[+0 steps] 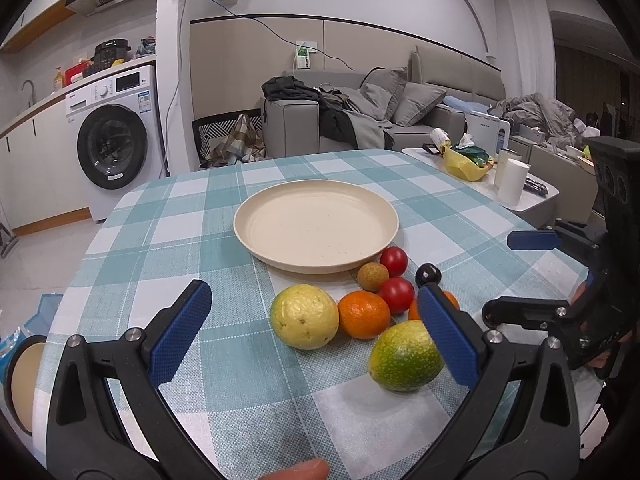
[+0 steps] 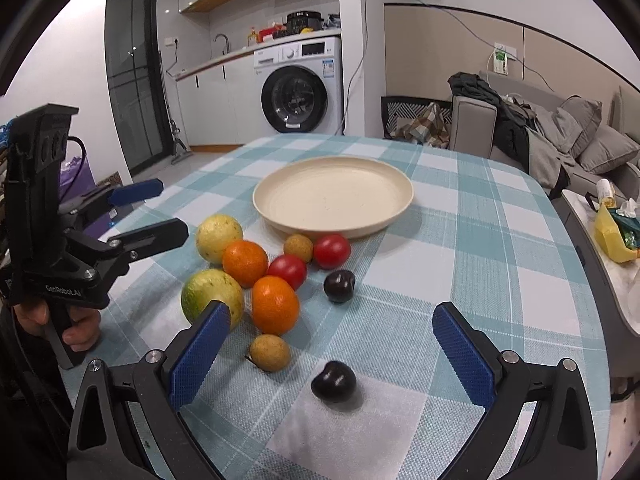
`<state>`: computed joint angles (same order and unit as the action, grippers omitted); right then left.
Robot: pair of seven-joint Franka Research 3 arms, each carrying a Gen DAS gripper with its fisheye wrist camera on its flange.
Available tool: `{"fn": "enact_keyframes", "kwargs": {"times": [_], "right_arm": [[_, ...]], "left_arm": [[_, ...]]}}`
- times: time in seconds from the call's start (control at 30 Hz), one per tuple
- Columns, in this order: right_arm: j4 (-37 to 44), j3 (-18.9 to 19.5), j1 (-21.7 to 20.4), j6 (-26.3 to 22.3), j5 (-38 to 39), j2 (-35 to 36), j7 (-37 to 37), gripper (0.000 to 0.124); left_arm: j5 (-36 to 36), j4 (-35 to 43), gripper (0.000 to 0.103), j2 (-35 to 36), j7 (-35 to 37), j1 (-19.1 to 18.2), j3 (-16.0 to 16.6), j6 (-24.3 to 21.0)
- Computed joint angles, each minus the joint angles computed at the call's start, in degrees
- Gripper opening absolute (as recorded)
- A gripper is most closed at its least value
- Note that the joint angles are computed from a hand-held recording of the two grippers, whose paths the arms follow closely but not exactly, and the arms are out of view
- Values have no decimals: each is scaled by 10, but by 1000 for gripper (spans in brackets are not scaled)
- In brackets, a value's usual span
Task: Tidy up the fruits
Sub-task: 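Close the left tool on the green citrus while the right tool grasps a dark plum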
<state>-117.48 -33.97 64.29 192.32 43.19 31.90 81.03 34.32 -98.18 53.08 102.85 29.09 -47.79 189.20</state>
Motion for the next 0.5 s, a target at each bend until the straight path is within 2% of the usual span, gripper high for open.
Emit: {"fn": "enact_keyframes", "kwargs": {"times": [0.1, 0.23, 0.33, 0.5], "right_arm": [[-3, -16, 11, -31, -4, -5, 14, 103], [-20, 14, -22, -47, -32, -30, 37, 102], [-31, 30, -42, -61, -52, -42, 53, 91], [-38, 29, -48, -87, -87, -46, 83, 72]], "left_arm": [[1, 2, 103, 14, 23, 21, -33, -39], [-22, -2, 103, 19, 59, 34, -57, -77], [-40, 4, 103, 30, 92, 40, -74, -112], [-65, 2, 103, 21, 135, 29, -70, -147]]}}
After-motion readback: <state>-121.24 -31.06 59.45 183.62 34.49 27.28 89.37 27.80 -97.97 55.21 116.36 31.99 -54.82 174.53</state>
